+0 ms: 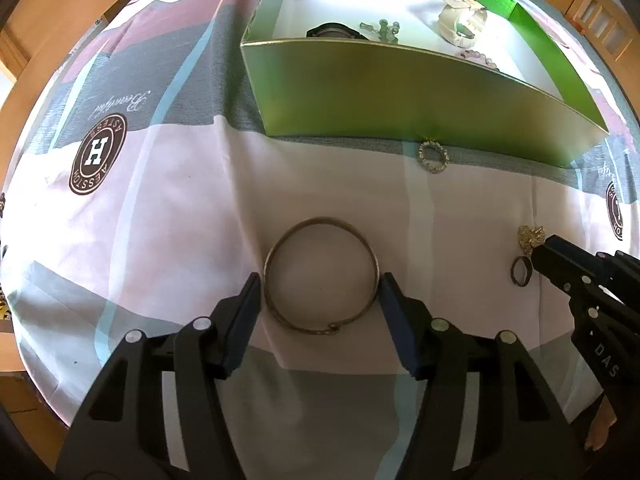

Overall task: Organize jewelry
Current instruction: 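Close the left tool on the silver bangle while the right tool holds the gold ring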

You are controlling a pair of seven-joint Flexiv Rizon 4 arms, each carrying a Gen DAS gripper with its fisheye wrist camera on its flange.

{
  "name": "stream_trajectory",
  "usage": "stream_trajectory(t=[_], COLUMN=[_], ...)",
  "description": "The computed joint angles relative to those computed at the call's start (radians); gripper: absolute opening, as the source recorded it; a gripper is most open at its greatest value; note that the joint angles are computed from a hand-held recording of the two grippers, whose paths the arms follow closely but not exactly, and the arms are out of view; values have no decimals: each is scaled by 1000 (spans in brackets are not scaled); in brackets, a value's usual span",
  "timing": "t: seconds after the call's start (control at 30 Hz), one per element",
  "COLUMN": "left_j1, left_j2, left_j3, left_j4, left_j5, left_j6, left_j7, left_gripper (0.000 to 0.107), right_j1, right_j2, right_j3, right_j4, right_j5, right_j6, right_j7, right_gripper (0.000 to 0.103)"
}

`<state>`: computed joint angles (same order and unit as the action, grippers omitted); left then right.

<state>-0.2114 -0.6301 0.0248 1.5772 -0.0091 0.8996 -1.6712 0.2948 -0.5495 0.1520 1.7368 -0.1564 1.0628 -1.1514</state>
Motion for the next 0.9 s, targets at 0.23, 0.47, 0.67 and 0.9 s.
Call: stream_trajectory(t=[0.23, 0.47, 0.67, 0.9], left_j1=[15, 23, 50, 41], left_j2=[12, 26, 39, 61], left_j3=[-9, -16, -45, -47], left_j4=[30, 47, 59, 88], left_j5=[-19, -35, -89, -109], left_j6=[40, 68, 101, 152], left_j7=[8, 22, 76, 81], left_gripper=[60, 60, 60, 60], right_j1=[2, -13, -43, -38], right_j2=[8, 20, 26, 32], right_j3=[-8, 6, 36, 23], right_j4=[11, 26, 17, 23], right_j5=[-6, 6, 69, 64], right_j6=[23, 89, 123, 143], right_j7=[9, -1, -29, -10], right_gripper=[16, 16, 16, 16])
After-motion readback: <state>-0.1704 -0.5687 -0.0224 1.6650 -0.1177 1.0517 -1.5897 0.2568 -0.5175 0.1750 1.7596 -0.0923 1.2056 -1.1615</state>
